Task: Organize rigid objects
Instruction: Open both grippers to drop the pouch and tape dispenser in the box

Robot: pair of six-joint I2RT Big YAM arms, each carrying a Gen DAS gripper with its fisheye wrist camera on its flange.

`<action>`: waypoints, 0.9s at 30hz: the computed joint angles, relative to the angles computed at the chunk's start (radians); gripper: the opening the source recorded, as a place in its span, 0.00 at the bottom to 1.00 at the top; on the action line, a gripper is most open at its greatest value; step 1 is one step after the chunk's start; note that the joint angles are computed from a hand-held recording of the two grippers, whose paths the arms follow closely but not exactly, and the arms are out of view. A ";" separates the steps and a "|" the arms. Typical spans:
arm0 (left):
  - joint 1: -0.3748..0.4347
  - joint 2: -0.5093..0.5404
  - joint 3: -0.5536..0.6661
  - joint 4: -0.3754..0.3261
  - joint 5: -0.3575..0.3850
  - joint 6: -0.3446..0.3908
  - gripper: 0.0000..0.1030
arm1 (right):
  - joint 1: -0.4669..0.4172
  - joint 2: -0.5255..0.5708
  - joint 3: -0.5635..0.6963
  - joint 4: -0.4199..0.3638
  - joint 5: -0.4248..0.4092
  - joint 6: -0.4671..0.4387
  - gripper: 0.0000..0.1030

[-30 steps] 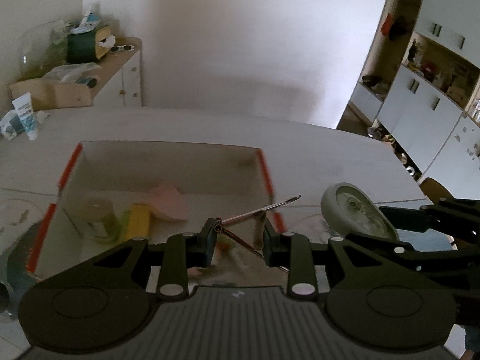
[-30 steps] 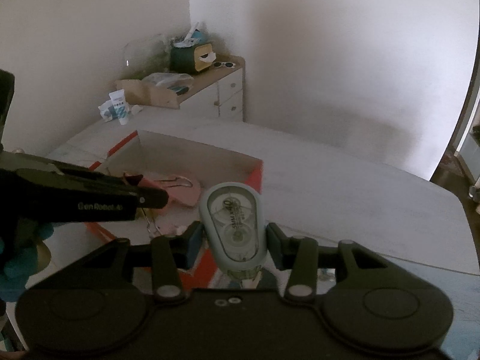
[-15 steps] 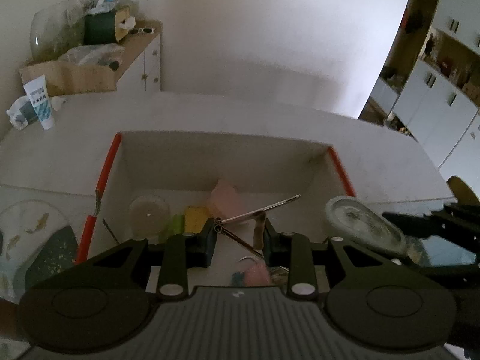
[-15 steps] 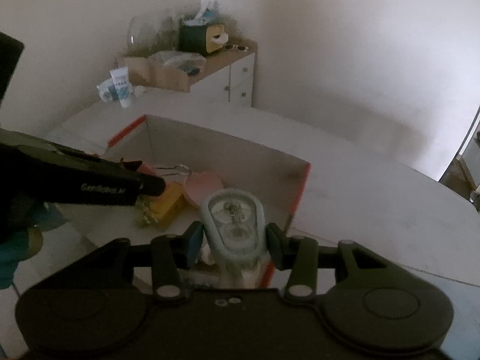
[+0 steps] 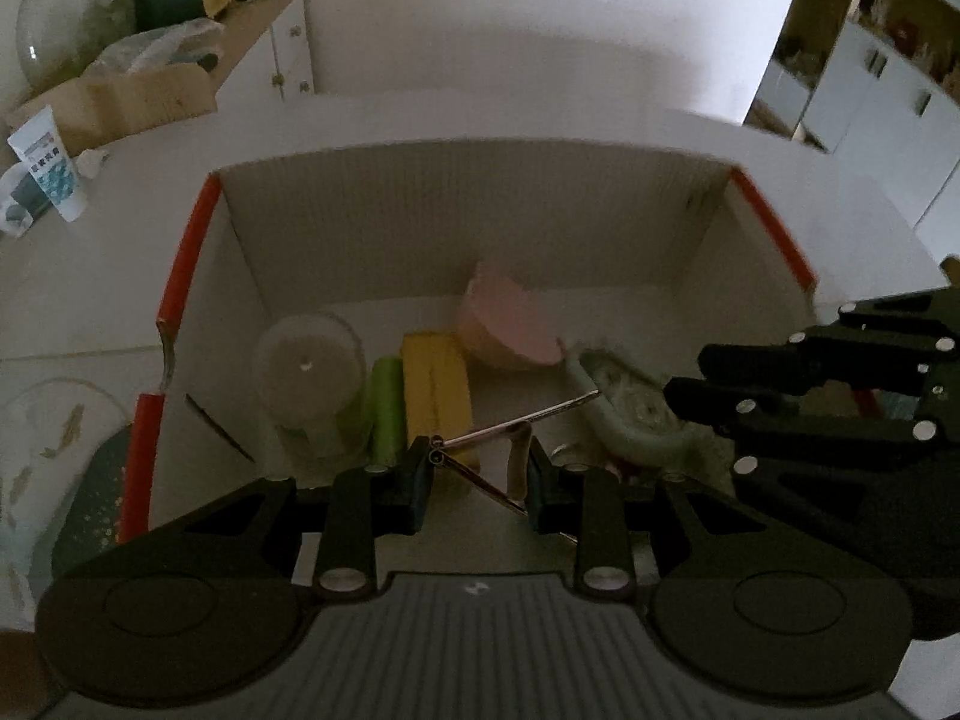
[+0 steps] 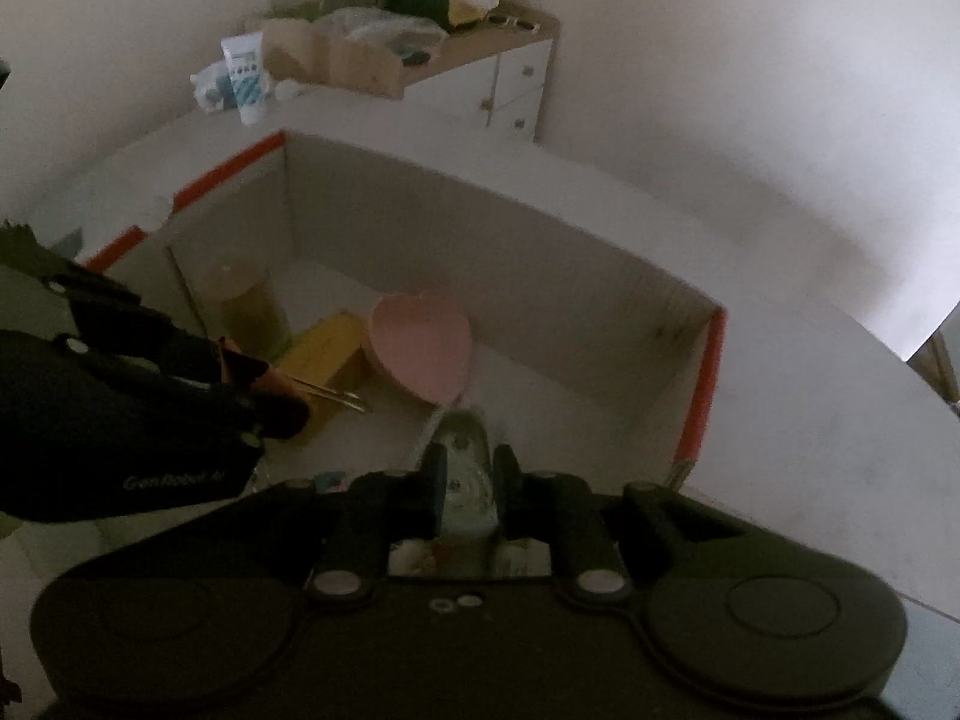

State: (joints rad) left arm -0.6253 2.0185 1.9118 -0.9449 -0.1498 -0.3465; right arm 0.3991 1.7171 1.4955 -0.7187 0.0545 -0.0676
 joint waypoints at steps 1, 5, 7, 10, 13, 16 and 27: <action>0.001 0.009 0.013 -0.018 0.003 0.003 0.29 | -0.001 0.003 0.001 -0.006 -0.002 0.001 0.16; 0.003 0.030 0.043 -0.047 0.010 0.018 0.29 | -0.004 0.006 0.001 -0.021 -0.013 0.001 0.20; 0.003 0.044 0.068 -0.068 0.009 0.025 0.29 | -0.006 0.005 0.000 -0.028 -0.024 0.010 0.21; 0.002 0.065 0.108 -0.103 0.004 0.036 0.29 | -0.008 0.005 0.002 -0.038 -0.030 0.013 0.26; 0.000 0.081 0.130 -0.123 -0.005 0.048 0.29 | -0.007 0.004 0.002 -0.043 -0.038 0.011 0.30; -0.003 0.082 0.128 -0.136 -0.005 0.045 0.30 | -0.004 -0.004 -0.004 -0.040 -0.041 0.012 0.34; -0.010 0.017 0.039 -0.087 -0.022 0.016 0.54 | -0.008 -0.061 -0.055 -0.003 -0.041 0.024 0.53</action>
State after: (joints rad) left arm -0.6354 2.0359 1.9513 -1.0315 -0.1714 -0.3308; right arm 0.3909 1.6559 1.4406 -0.7219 0.0131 -0.0431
